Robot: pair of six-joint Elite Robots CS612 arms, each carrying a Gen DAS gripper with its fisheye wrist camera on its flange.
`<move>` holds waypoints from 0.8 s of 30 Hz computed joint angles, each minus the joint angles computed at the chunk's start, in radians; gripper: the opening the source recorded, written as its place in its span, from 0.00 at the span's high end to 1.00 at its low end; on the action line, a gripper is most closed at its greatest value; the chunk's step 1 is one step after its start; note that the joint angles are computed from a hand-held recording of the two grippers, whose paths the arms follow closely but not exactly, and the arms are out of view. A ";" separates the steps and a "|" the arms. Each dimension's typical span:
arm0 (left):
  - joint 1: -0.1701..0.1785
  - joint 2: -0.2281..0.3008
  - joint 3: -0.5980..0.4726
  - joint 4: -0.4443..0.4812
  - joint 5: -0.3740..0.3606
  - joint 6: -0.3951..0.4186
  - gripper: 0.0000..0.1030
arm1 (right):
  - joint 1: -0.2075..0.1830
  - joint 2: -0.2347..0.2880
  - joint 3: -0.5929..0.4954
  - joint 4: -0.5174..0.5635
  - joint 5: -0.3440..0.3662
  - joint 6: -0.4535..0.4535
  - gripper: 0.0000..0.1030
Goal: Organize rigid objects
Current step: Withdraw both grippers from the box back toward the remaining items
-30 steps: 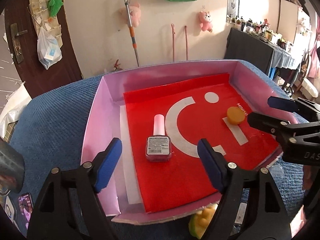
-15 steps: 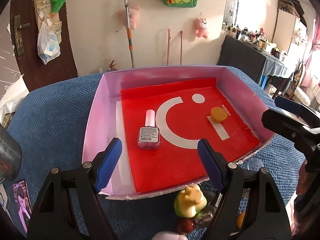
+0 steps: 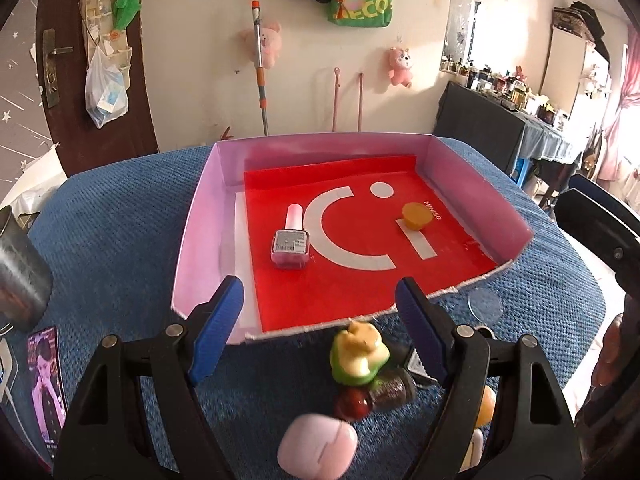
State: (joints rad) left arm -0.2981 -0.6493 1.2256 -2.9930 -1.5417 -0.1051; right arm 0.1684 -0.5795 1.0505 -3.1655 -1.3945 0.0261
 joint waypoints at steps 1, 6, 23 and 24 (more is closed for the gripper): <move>-0.001 -0.004 0.010 -0.009 0.003 0.002 0.24 | 0.003 -0.005 0.014 -0.025 -0.011 -0.006 0.00; -0.002 -0.023 0.051 -0.036 -0.004 -0.014 0.24 | 0.013 -0.023 0.065 -0.094 -0.058 -0.037 0.00; -0.008 -0.064 0.141 -0.091 -0.004 -0.057 0.24 | 0.021 -0.063 0.192 -0.221 -0.065 -0.034 0.00; -0.009 -0.065 0.145 -0.092 -0.001 -0.053 0.24 | 0.021 -0.065 0.197 -0.222 -0.065 -0.034 0.00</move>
